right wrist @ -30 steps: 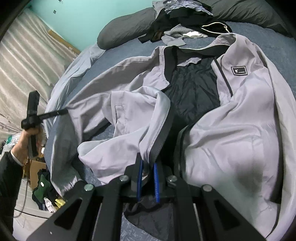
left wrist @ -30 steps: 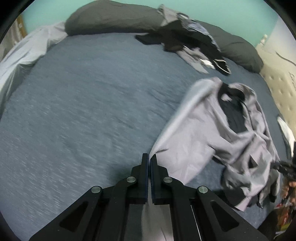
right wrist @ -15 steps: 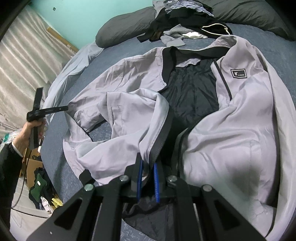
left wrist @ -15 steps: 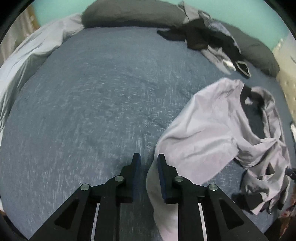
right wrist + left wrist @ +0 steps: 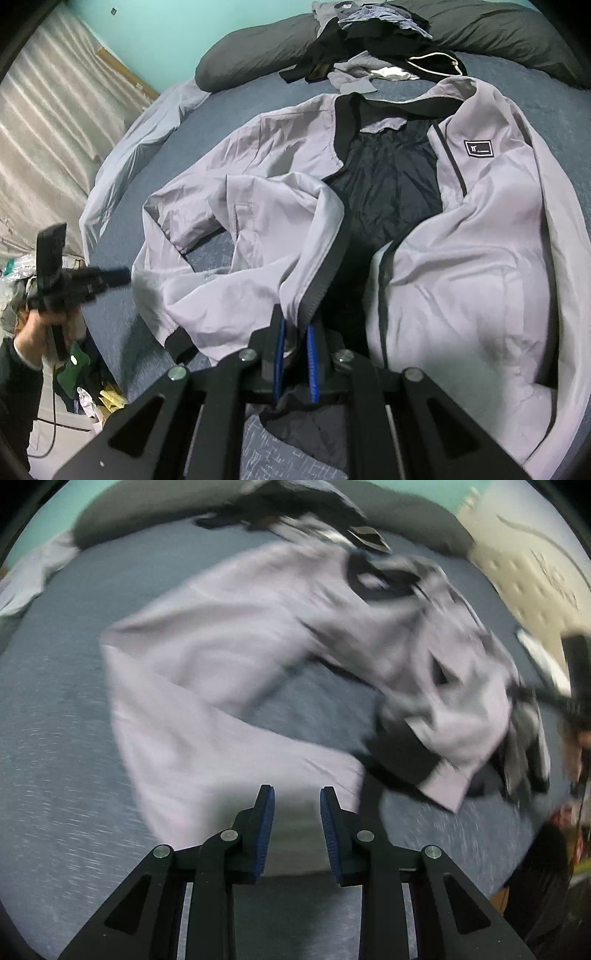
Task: Fold clothes
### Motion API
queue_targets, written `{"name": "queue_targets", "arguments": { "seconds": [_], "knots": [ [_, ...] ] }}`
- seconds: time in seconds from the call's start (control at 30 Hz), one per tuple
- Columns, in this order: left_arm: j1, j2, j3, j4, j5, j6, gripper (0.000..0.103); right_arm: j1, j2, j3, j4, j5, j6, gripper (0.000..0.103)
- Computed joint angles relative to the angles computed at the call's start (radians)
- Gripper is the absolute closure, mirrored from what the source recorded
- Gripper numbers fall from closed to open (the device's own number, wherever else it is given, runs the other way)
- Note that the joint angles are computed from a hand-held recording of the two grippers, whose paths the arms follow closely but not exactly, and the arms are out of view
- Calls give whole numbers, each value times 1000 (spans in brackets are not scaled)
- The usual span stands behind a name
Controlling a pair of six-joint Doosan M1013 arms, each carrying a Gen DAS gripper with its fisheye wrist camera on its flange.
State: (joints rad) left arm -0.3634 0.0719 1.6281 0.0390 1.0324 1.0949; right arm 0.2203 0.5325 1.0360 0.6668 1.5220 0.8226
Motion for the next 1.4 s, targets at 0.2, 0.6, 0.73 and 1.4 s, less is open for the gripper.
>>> {"name": "queue_targets", "arguments": {
  "seconds": [0.2,0.6,0.73,1.4],
  "knots": [
    [-42,31,4,6,3,24,75,-2,-5,12,-3,4,2,93],
    [-61,70,27,-37,-17,61,68,-2,0,13,2,10,7,93],
    [-73,63,32,-40,-27,97,64,-2,1,14,-2,10,9,93],
    [-90,59,73,-57,-94,135,97,1,-3,17,-12,9,4,93]
  ]
}}
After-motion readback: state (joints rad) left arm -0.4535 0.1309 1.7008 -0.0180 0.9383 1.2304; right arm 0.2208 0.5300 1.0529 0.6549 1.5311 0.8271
